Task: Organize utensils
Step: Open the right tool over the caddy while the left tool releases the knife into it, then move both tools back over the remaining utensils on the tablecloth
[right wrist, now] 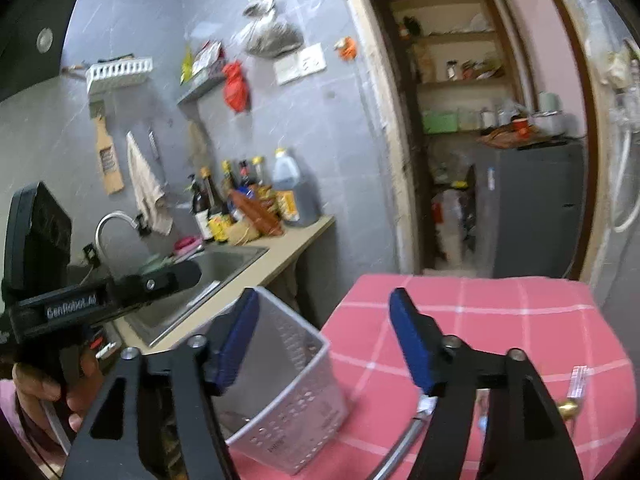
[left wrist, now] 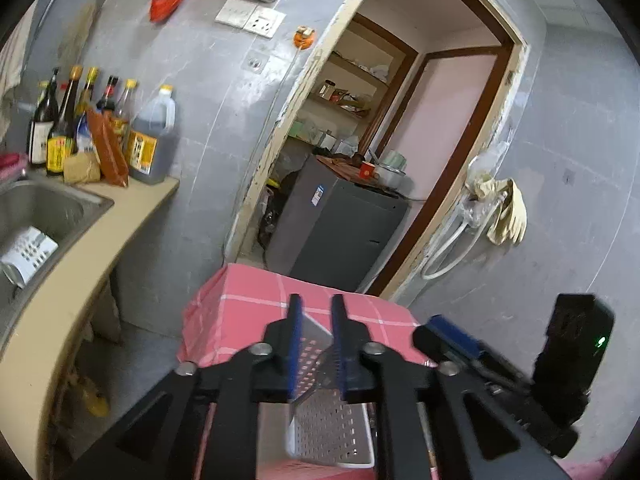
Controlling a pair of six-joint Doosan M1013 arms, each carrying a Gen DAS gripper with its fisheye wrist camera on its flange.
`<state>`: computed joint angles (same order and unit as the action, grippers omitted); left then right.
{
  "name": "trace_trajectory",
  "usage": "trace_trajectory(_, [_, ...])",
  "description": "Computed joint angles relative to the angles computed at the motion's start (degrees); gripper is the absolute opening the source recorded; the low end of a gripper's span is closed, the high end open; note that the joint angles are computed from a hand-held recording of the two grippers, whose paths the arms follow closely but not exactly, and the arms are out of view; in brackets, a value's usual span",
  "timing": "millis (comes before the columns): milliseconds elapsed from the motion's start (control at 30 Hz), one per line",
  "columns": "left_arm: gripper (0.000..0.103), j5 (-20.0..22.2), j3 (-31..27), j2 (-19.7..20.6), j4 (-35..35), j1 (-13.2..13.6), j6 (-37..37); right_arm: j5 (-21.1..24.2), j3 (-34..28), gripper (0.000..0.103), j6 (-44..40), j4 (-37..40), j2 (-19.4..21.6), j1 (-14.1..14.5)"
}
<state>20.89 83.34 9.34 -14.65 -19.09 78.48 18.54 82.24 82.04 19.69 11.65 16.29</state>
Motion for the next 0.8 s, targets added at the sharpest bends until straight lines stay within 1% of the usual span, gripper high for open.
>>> trace_trajectory(33, [0.035,-0.4,0.02,-0.16,3.41,-0.57,-2.7,-0.68,0.38,0.073,2.11,-2.14,-0.42,-0.05])
trace_trajectory(67, [0.042,-0.89,0.15,-0.34,6.98,-1.1,-5.82,-1.81,1.04,0.077,5.44,-5.54,-1.08,-0.14])
trace_trajectory(100, [0.052,-1.4,0.25,-0.49,10.65,-1.63,-9.19,-2.4,1.35,0.082,7.31,-7.4,-1.52,-0.33])
trace_trajectory(133, [0.057,-2.26,0.47,-0.7,15.57,-2.41,-13.72,-3.04,1.76,0.086,10.19,-10.26,-2.05,-0.49])
trace_trajectory(167, [0.059,-2.63,0.43,-0.74,18.34,-2.87,-16.12,-3.58,2.18,0.088,12.75,-12.86,-2.56,-0.67])
trace_trajectory(233, [0.068,-2.68,0.36,-0.78,24.31,-3.93,-20.88,-4.49,3.01,0.097,19.38,-19.69,-3.59,-1.1])
trace_trajectory(267, [0.071,-2.72,0.36,-0.79,28.11,-4.65,-23.77,-4.91,3.42,0.099,22.94,-23.4,-4.07,-1.29])
trace_trajectory(300, [0.076,-2.66,0.36,-0.82,30.56,-5.13,-25.61,-5.6,4.02,0.102,27.33,-27.99,-4.66,-1.52])
trace_trajectory(333, [0.08,-2.6,0.34,-0.81,33.66,-5.73,-28.06,-6.15,4.66,0.102,32.21,-33.26,-5.29,-1.77])
trace_trajectory(367, [0.081,-2.8,0.42,-0.82,37.4,-6.42,-31.07,-6.29,4.98,0.102,34.62,-35.89,-5.65,-1.95])
trace_trajectory(467, [0.088,-2.61,0.27,-0.68,44.11,-8.08,-36.15,-5.95,6.19,0.102,42.22,-44.11,-7.04,-2.92])
trace_trajectory(533, [0.094,-2.57,0.2,-0.5,48.84,-9.26,-39.97,-5.88,6.98,0.102,44.88,-46.97,-7.85,-3.58])
trace_trajectory(633, [0.097,-2.31,-0.33,0.04,51.38,-10.63,-41.11,-5.08,8.25,0.102,48.49,-51.04,-8.99,-4.75])
trace_trajectory(800, [0.099,-1.27,-1.57,1.35,49.69,-12.47,-37.8,-3.93,9.82,0.102,46.04,-49.72,-10.18,-6.84])
